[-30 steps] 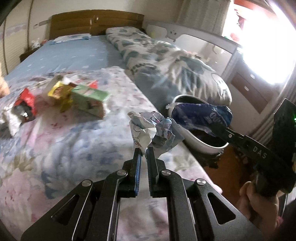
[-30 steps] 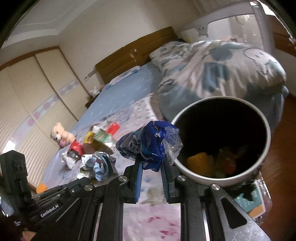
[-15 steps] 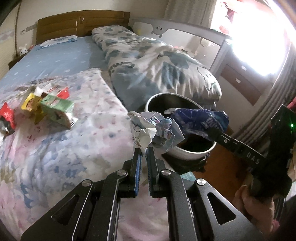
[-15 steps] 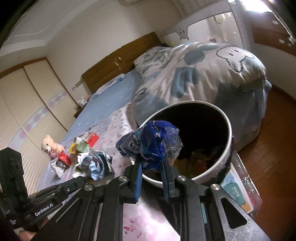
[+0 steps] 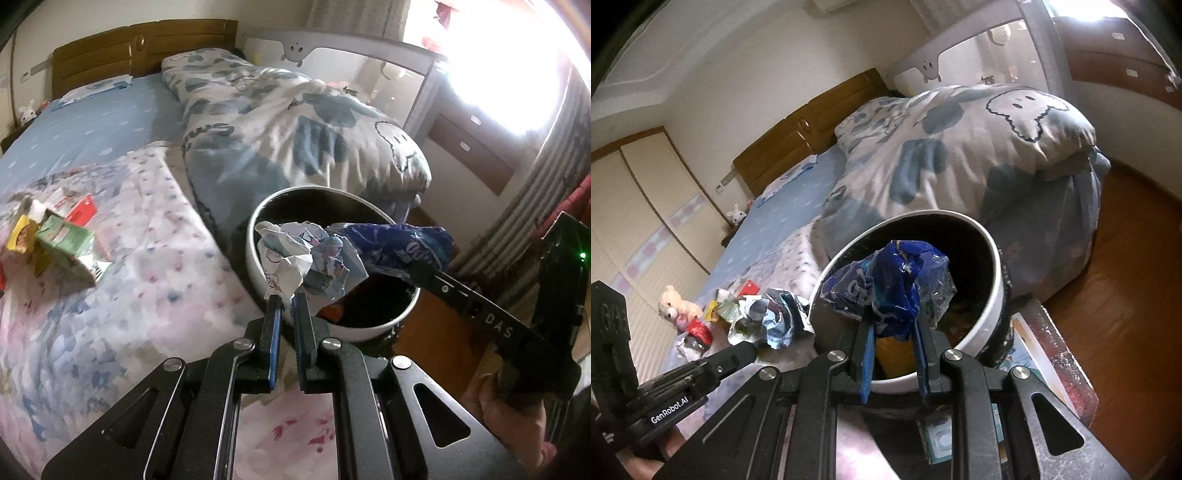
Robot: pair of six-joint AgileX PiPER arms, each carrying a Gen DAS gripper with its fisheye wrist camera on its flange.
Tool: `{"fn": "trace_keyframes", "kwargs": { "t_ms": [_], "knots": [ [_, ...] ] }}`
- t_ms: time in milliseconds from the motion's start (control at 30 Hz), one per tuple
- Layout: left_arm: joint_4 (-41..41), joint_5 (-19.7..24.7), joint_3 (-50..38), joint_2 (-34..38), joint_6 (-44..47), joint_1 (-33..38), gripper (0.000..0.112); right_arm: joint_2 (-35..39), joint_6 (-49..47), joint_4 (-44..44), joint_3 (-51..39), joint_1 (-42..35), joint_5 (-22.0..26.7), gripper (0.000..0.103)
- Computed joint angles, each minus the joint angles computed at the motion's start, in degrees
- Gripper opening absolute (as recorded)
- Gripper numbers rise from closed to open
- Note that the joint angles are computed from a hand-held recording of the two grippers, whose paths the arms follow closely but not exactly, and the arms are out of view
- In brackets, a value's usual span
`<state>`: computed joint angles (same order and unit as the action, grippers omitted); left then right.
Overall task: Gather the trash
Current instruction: 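Lower both tools into the bin and open them to drop foil and blue bag, then move both open tools back over the trash on the bed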
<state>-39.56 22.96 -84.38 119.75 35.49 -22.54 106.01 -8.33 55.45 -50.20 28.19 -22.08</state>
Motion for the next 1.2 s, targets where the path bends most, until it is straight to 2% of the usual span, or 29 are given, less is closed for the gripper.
{"fn": "trace_keyframes", "kwargs": {
  "t_ms": [700,800,900,967,1033,1200],
  "knots": [
    [10.35,4.43,-10.88,6.8,-10.92,-2.73,0.007,2.35,-6.31,3.03,-4.16,-3.92,4.04,0.019],
    [12.01,4.51,-11.49,7.06,-12.72,-3.06,0.007,2.73,-7.15,3.37,-4.91,-4.47,4.88,0.021],
    [11.76,5.18,-12.1,7.38,-12.8,-2.93,0.015,3.15,-7.34,3.01,-5.68,-5.27,6.35,0.023],
    [12.52,4.62,-11.56,7.08,-13.67,-2.9,0.026,3.41,-7.94,3.47,-6.06,-5.68,6.8,0.028],
    [11.38,3.85,-10.36,6.53,-12.69,-2.48,0.037,3.49,-8.39,4.0,-6.24,-5.79,6.93,0.041],
    [8.82,2.37,-6.52,4.77,-10.1,-0.95,0.04,3.32,-8.54,5.06,-5.94,-5.21,5.96,0.055]
  ]
}}
